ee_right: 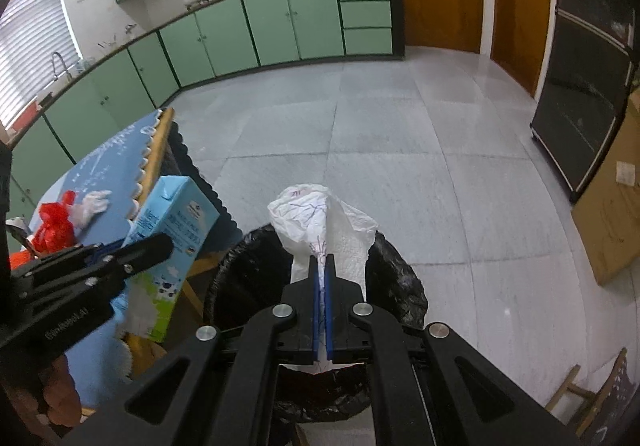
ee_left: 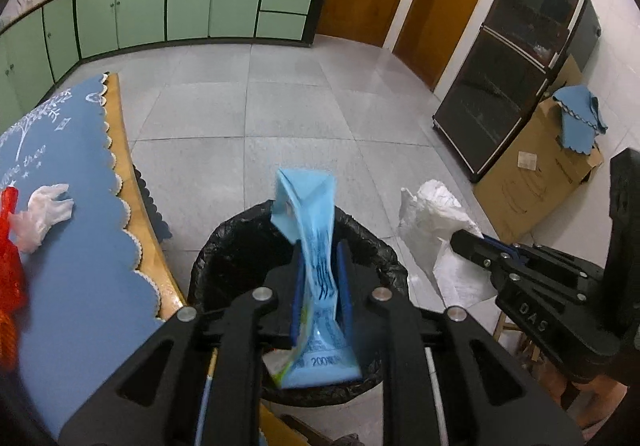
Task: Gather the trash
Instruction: 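Carry the tissue and carton over the bin and release both grippers, then move both grippers back over the snack bags on the mat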
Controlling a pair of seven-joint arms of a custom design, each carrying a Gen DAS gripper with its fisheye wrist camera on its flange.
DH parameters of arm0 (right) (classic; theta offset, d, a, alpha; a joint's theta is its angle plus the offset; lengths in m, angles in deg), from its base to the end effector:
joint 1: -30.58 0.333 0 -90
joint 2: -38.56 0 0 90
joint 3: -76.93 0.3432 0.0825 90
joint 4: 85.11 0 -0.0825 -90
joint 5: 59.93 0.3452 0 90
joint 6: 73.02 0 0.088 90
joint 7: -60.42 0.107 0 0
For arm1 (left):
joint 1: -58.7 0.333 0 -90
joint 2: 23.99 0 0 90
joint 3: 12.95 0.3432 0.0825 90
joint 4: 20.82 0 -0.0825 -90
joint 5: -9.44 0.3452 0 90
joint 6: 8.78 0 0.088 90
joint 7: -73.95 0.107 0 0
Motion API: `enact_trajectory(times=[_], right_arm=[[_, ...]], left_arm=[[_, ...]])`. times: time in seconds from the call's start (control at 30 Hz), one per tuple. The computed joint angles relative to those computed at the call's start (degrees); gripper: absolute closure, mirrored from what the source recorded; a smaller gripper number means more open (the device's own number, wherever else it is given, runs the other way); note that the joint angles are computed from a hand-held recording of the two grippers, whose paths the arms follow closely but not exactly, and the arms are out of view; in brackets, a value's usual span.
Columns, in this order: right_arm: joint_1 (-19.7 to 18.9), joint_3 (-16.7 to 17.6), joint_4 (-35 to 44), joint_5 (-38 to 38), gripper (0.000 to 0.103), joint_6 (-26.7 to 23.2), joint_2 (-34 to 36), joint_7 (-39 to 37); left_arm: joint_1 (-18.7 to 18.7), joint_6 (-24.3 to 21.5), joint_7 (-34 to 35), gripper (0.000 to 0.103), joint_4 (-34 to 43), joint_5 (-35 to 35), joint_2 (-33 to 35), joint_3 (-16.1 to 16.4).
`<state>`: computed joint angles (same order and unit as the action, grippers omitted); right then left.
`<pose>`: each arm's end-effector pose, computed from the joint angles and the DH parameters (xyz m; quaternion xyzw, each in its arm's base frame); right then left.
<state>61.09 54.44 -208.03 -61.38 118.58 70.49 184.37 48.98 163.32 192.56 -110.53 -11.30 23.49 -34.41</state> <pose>0.5989 0.1122 0.2917 -0.5577 0.7559 -0.2157 0.2665 0.6747 -0.2936 0.2873 -0.4801 0.8029 -0.3465 0.0693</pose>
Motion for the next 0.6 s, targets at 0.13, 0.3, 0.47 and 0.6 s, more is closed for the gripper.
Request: enact_trajectory(times=[0.13, 0.3, 0.47, 0.6], right_arm=[[-1.3, 1.5, 1.2, -0.6, 0.101, -0.8, 0.6, 0.0], [0.2, 0.1, 2.1, -1.8, 0.071, -1.9, 0.9, 0.5], [6.1, -5.1, 1.7, -1.4, 0.051, -1.0, 0.0, 0.4], [9.3, -7.1, 1.9, -0.9, 0.039, 0.4, -1.4, -1.3]], left_arm=[[0.3, 3.5, 0.0, 0.065, -3.1, 0.0, -1.8, 0.1], [0.2, 6.0, -2.0, 0.059, -6.3, 0.3, -4.1, 1.8], [0.9, 11.3, -3.7, 0.052, -12.0, 1.2, -7.8, 2.8], [3.4, 16.5, -5.3, 0.046, -16.9, 1.8, -11.1, 1.7]])
